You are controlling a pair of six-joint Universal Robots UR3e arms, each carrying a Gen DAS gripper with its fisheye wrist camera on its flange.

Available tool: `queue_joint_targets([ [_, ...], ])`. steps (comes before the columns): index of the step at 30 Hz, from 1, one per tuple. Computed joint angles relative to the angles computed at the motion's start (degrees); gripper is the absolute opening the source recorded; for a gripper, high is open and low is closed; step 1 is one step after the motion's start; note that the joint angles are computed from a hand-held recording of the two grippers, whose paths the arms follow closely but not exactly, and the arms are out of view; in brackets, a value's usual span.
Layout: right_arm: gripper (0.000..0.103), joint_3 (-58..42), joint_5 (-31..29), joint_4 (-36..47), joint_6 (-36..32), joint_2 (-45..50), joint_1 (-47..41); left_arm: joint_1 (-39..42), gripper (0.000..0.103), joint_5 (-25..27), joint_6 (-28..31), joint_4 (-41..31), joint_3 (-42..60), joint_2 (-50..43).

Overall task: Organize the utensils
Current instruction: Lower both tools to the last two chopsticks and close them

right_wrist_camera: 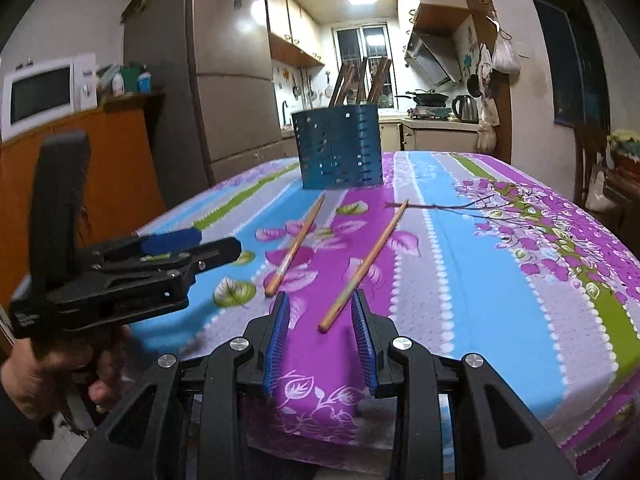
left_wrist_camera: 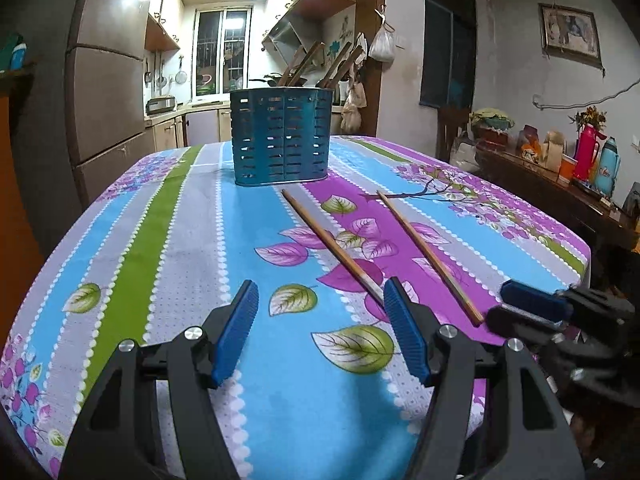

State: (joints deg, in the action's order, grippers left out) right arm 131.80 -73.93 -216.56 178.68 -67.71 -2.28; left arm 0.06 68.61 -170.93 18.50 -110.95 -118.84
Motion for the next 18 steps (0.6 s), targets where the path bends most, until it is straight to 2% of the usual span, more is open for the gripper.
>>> queue_joint_targets([
  [9, 0.015, -4.1, -3.2, 1.3, -0.7, 3.7, 1.1, -2.0, 0.062, -0.1, -0.1, 1.4, 1.0, -2.4],
  [15, 0.013, -2.7, -2.5, -0.4, -1.2, 3.6, -1.1, -5.2, 0.062, -0.8, 0.5, 2.3, 2.5, -4.7],
  [18, 0.013, -1.8, -0.6, -1.6, -1.7, 3.7, -3.1, -7.4, 0.053, 0.7, 0.7, 3.2, 4.1, -6.5],
])
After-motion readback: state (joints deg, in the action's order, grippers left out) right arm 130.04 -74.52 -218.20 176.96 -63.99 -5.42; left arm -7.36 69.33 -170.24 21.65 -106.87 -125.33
